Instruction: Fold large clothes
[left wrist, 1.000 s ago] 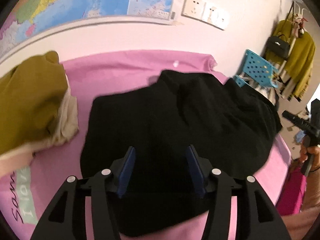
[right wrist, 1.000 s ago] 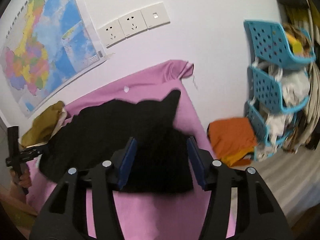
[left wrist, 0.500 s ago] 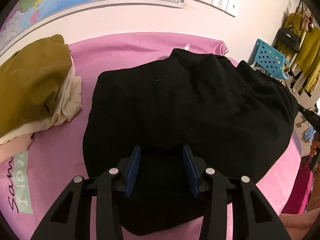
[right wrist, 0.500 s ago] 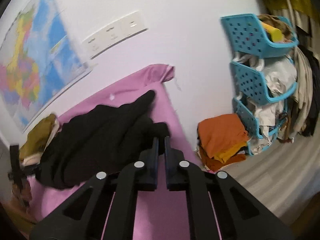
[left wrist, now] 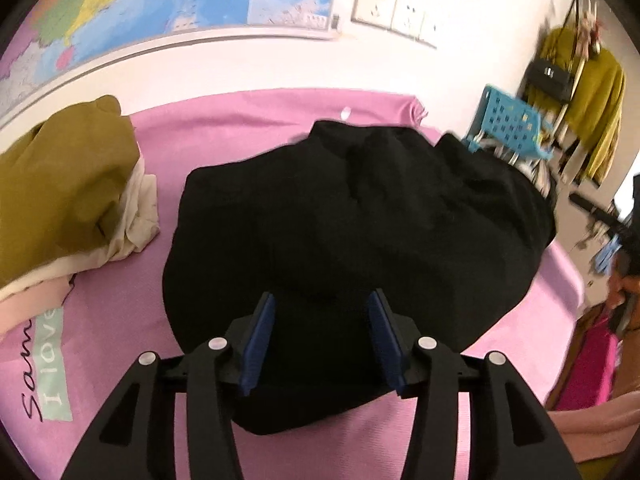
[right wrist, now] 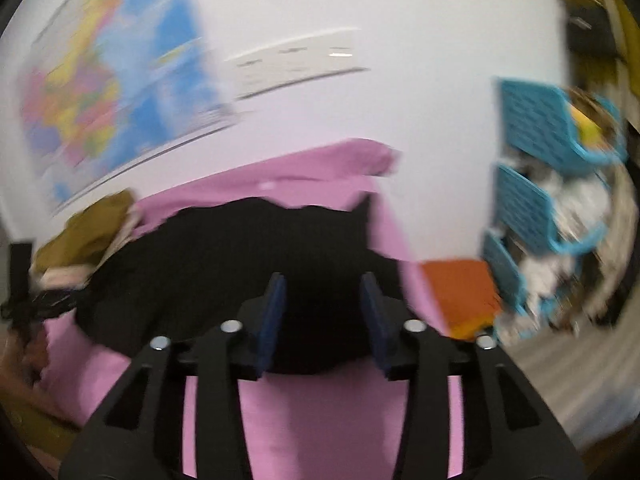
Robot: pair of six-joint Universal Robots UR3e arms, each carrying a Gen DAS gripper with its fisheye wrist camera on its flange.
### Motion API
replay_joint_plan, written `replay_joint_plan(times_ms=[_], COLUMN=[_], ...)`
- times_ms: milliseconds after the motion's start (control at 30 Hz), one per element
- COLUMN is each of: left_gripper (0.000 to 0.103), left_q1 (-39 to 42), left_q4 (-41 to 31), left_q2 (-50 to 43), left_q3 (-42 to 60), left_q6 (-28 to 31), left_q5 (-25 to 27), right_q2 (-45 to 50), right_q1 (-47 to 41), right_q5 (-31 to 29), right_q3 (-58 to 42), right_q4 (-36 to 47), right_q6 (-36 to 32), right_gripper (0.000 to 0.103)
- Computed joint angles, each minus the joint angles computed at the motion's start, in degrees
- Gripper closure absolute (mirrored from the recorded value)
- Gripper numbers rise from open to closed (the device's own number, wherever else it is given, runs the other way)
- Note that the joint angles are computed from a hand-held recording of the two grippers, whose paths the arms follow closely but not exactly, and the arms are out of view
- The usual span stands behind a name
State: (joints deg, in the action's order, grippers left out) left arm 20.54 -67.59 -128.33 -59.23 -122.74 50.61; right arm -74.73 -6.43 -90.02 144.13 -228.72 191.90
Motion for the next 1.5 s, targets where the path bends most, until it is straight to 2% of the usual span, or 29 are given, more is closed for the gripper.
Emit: replay_joint_plan(times_ms=[67, 133, 233, 367, 500, 600, 667, 800, 900, 1033, 1133, 1200, 1267, 1333, 1433, 1467, 1500], left_gripper=[0.054, 0.051, 0.05, 0.05, 0.05, 0.05, 0.05, 0.048, 0.045, 0.043, 0.039, 0.039, 0.039, 0.039, 0.039, 0.039, 0.039], left_q1=[-1.14, -1.74, -3.19, -4.2, -3.93, -4.15, -4.26, -4.31, -4.46, -4.65, -4.58, -4.02, -2.6, -0.88, 2.4, 3.79, 4.72], left_q4=[2.03, 4.67, 8.49, 11.69, 11.64, 12.61, 12.9, 13.89, 13.84, 14.07, 14.0, 12.3, 6.06, 1.4, -9.93, -15.43, -17.42], left_q2=[-0.92, -1.76, -2.7, -2.2, 0.02, 1.8, 2.49, 3.05, 2.39, 2.15, 1.72, 1.59, 1.06, 1.18, 0.6, -0.11, 0.05], left_q3=[-0.23, -0.43, -0.14, -1.29, -3.3, -5.56, -6.53, -7.91, -7.32, -7.16, -6.54, -5.63, -2.56, -1.1, 3.58, 6.38, 6.84], left_q6=[-1.77, -3.53, -6.91, -8.58, -8.46, -7.32, -6.88, -6.81, -7.17, -7.65, -8.0, -7.82, -6.34, -4.35, 0.68, 3.03, 4.15], left_q5=[1.51, 1.88, 3.87, 5.67, 5.03, 4.94, 4.56, 4.3, 4.73, 4.94, 5.06, 4.28, 2.07, -0.48, -4.5, -5.95, -6.85], right_q2=[2.99, 6.77, 11.73, 10.82, 7.86, 6.21, 7.47, 13.04, 17.74, 21.64, 19.75, 17.85, 15.58, 13.97, 14.82, 16.07, 17.27], right_q1=[2.5, 2.37, 2.24, 3.09, 6.44, 7.66, 8.67, 11.16, 10.53, 8.64, 9.84, 11.15, 12.52, 16.47, 21.35, 23.22, 24.44], right_q5=[0.12, 3.64, 3.16, 1.95, -0.29, 2.8, 5.96, 5.52, 6.41, 9.34, 7.01, 5.1, 4.79, 1.72, -0.67, -2.26, -3.8], right_q3=[-5.72, -11.6, -18.92, -19.63, -17.44, -17.17, -20.05, -30.14, -36.46, -40.19, -39.13, -37.53, -34.61, -34.72, -38.61, -41.18, -43.33], right_q4=[3.98, 9.57, 18.11, 18.16, 13.4, 11.99, 13.67, 22.91, 28.45, 29.42, 29.73, 29.23, 26.47, 27.36, 31.93, 34.64, 36.71], right_q6=[-1.05, -1.85, -0.99, 1.47, 1.06, -1.3, -3.03, -4.76, -3.56, -1.0, -2.04, -2.9, -5.53, -10.57, -17.57, -19.91, -21.44], right_gripper=[0.063, 0.063, 0.065, 0.063, 0.062, 0.056, 0.056, 0.056, 0.056, 0.06, 0.059, 0.056, 0.051, 0.04, 0.025, 0.025, 0.025])
